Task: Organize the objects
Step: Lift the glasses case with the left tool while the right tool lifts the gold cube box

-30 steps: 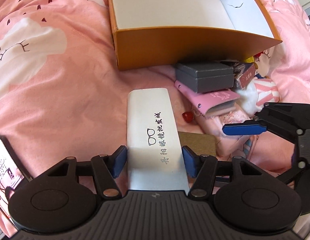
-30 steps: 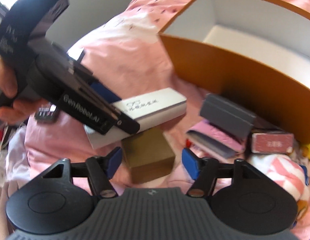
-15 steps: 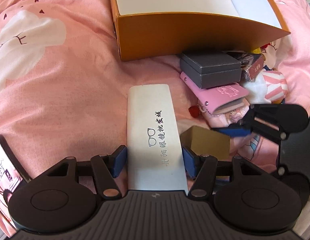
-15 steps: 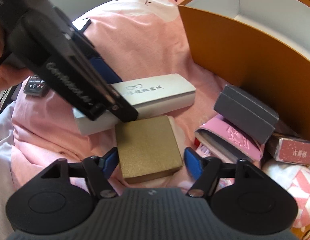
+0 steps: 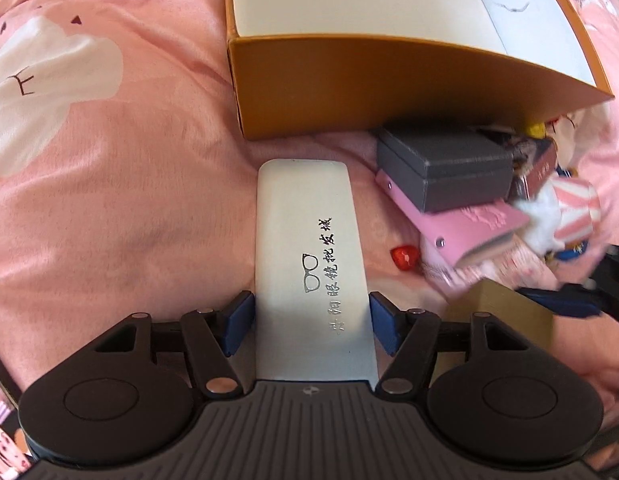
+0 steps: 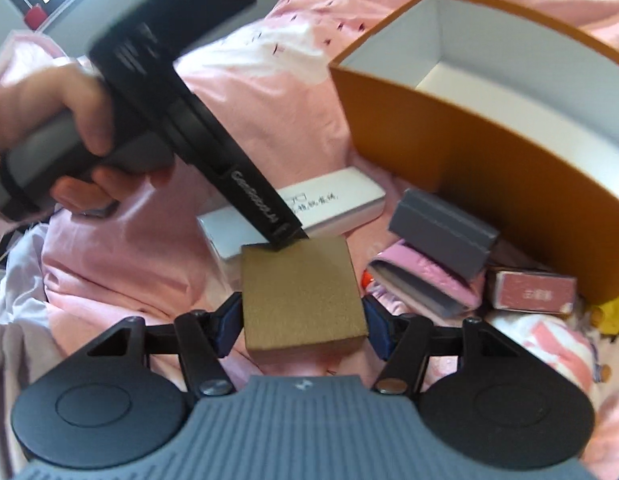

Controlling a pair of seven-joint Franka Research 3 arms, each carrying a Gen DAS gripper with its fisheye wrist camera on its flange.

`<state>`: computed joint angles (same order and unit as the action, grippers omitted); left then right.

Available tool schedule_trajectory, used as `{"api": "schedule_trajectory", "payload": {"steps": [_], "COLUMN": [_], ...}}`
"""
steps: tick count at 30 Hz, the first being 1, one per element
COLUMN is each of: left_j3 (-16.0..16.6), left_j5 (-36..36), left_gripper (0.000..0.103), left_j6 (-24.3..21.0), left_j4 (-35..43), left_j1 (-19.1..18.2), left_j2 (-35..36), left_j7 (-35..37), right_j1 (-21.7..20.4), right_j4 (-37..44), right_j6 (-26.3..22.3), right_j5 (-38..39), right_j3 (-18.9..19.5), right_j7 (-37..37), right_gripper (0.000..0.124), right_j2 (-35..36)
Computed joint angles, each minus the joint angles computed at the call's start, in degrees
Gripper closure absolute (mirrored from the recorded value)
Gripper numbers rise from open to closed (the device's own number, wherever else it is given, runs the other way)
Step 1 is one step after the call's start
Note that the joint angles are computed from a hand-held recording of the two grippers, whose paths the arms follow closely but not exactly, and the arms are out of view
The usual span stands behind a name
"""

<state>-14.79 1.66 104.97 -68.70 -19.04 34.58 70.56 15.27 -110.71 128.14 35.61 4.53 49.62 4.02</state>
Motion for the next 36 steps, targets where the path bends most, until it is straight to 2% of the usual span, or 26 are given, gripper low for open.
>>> {"api": "schedule_trajectory", "payload": {"steps": [3, 8, 11, 14, 27, 36], "left_j3": [0.4, 0.8, 0.3, -0.5, -2.5, -2.1], "left_j5": [2.4, 7.4, 7.5, 6.2, -5.8, -8.2], "left_gripper": [0.032, 0.033, 0.033, 0.034, 0.034, 0.034], "left_j6": [5.9, 18.7, 24.8, 29.0, 34.8, 40.7], "left_j4": [-6.3, -19.0, -24.3, -28.2, -32.2, -32.4], "left_j1": [-1.0, -2.4, -1.9, -1.0, 2.5, 2.5], "left_j2": [-3.3, -10.6, -13.9, -16.7, -22.3, -24.8], "left_j7": [-1.5, -7.2, -10.5, -11.6, -6.2, -5.8], "right_j1": [-0.4, -1.4, -1.8, -2.1, -2.1, -2.3], "right_j4": [-1.4, -3.9, -5.0, -5.7, -6.1, -4.6], "right_j6": [1.2, 5.5, 9.0, 11.1, 14.0, 16.3], "right_j5": [0.1, -0.4, -1.8, -2.7, -1.1, -0.2], "right_j3": [-0.5, -1.7, -2.1, -2.4, -2.9, -3.1], "right_j7": [1.1, 3.6, 6.5, 8.4, 7.7, 6.6], "right_gripper": [0.061, 0.061, 0.061, 0.061, 0.061, 0.061], "right_j2": [-2.2, -5.9, -7.1, -7.6, -8.4, -7.9]}}
